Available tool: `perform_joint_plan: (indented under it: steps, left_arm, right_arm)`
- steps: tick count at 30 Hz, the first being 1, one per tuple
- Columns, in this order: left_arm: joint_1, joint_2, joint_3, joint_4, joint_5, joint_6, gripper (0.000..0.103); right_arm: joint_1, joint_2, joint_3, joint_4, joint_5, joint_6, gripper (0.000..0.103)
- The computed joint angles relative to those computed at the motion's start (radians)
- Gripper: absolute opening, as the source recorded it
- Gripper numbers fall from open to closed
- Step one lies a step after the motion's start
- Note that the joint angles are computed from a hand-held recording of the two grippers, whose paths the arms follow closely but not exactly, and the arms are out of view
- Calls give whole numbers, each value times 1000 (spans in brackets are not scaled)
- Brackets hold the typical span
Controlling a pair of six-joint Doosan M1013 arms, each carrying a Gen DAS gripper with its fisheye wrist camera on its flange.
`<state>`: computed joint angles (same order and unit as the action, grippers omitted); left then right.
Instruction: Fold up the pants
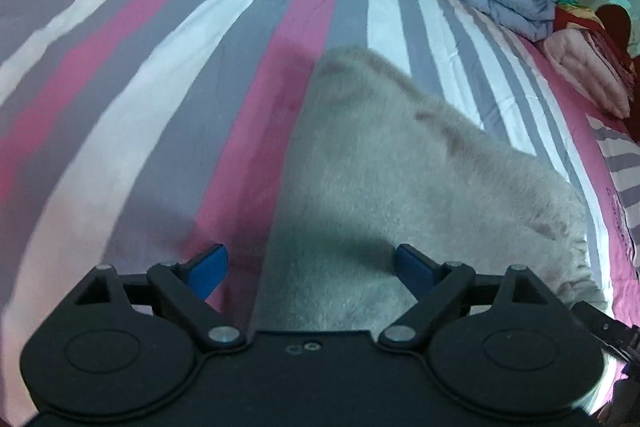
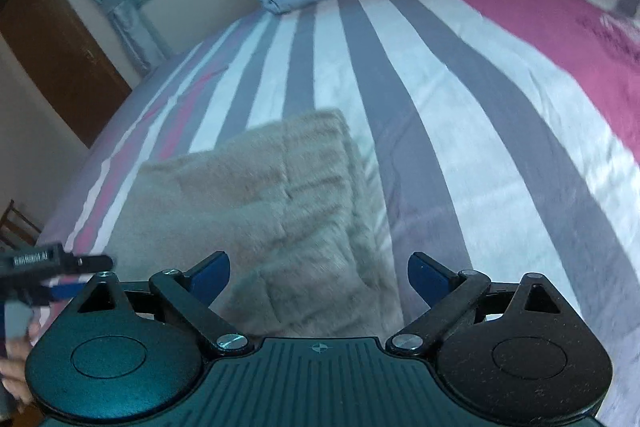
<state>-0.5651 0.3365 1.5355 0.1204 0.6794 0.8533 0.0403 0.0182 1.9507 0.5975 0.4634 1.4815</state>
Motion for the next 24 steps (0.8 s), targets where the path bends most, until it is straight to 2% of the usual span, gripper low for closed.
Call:
perform_joint_plan:
  steps: [6, 9, 14, 16, 19, 20, 21, 23, 24]
  left_arm:
    - [3, 6, 17, -97, -50, 78, 81]
    - [-8, 8, 17, -61, -50, 59, 81]
    - [-3, 9, 21, -86, -68, 89, 81]
    - [-3, 9, 24, -88, -76, 99, 81]
    - [0, 8, 32, -107, -98, 111, 79]
    - [1, 7, 37, -112, -109, 110, 73]
    - [1, 4, 41, -117, -118, 108, 70]
    - [-1, -3, 48, -110, -129, 98, 60]
    - [-3, -8, 51, -95, -132, 83, 50]
  right_arm:
    - [-52, 15, 20, 286, 65, -115, 95]
    - [-52, 25, 26, 361, 48, -149, 95]
    - [-30, 53, 0, 326, 61, -165, 96]
    - [-33, 67, 2, 394, 70, -239, 102]
    - [-54, 80, 2, 470, 104, -265, 102]
    - [-62, 82, 0, 476, 118, -260, 96]
    - [-65, 79, -5, 438, 129, -218, 69]
    - [-84, 75, 4, 478, 166, -216, 61]
    - [-89, 70, 9, 498, 175, -223, 59]
